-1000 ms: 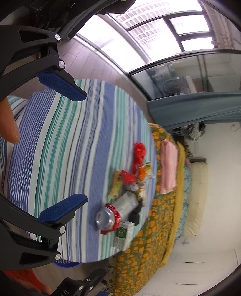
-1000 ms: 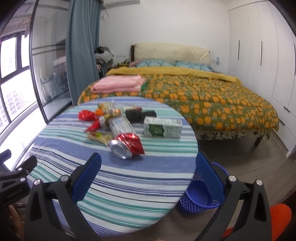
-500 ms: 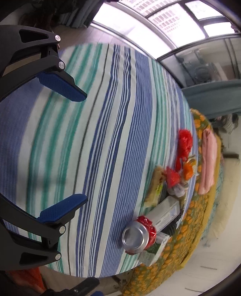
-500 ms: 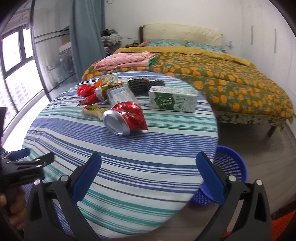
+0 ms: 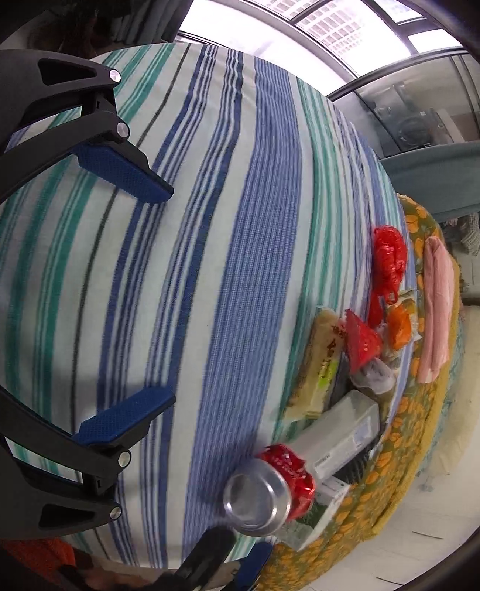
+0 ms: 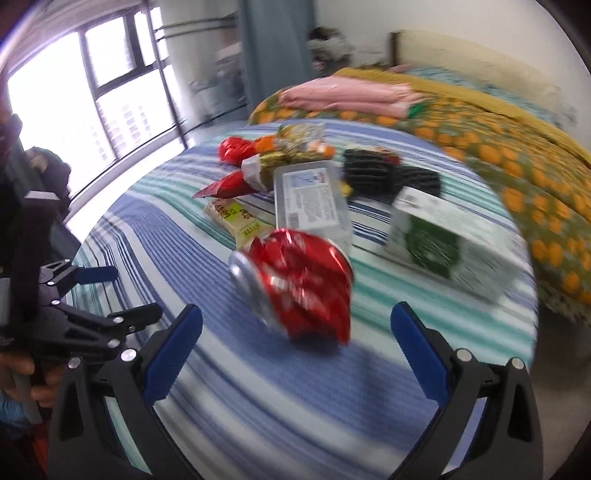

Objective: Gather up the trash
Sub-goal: 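Move the right tool toward the crushed red Coke can and grasp it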

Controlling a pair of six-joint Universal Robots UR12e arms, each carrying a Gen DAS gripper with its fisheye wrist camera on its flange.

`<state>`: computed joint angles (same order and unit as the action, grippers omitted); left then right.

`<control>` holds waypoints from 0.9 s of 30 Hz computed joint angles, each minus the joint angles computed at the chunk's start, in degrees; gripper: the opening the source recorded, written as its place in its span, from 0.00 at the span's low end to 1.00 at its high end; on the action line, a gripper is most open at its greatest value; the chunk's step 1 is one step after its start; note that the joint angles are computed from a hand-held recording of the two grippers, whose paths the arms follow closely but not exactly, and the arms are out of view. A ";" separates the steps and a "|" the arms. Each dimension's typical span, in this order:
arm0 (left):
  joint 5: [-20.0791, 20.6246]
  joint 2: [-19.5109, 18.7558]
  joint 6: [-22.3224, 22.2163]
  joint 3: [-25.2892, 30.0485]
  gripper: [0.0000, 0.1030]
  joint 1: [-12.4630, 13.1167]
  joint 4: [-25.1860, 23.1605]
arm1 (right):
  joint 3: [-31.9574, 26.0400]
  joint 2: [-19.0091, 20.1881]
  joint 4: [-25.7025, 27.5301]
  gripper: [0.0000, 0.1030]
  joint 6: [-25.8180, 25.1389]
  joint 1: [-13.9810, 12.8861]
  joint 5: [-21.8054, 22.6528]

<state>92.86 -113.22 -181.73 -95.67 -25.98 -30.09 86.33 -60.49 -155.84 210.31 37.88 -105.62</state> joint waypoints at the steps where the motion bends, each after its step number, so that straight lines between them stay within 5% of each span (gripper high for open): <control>1: -0.05 -0.07 -0.04 0.11 0.96 0.01 -0.06 | -0.42 0.28 0.25 0.96 -1.22 -0.47 1.19; 16: 0.35 -0.65 -0.34 0.05 0.96 -0.01 2.19 | -1.11 0.37 0.57 0.96 -5.49 -1.76 4.00; 27: -0.76 -0.52 0.83 -0.39 0.96 0.30 3.04 | -1.55 1.30 0.36 0.92 -5.94 -2.98 9.94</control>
<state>92.09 -113.75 -180.90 -96.07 -25.67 -27.05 84.77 -59.19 -155.48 204.38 34.90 -95.68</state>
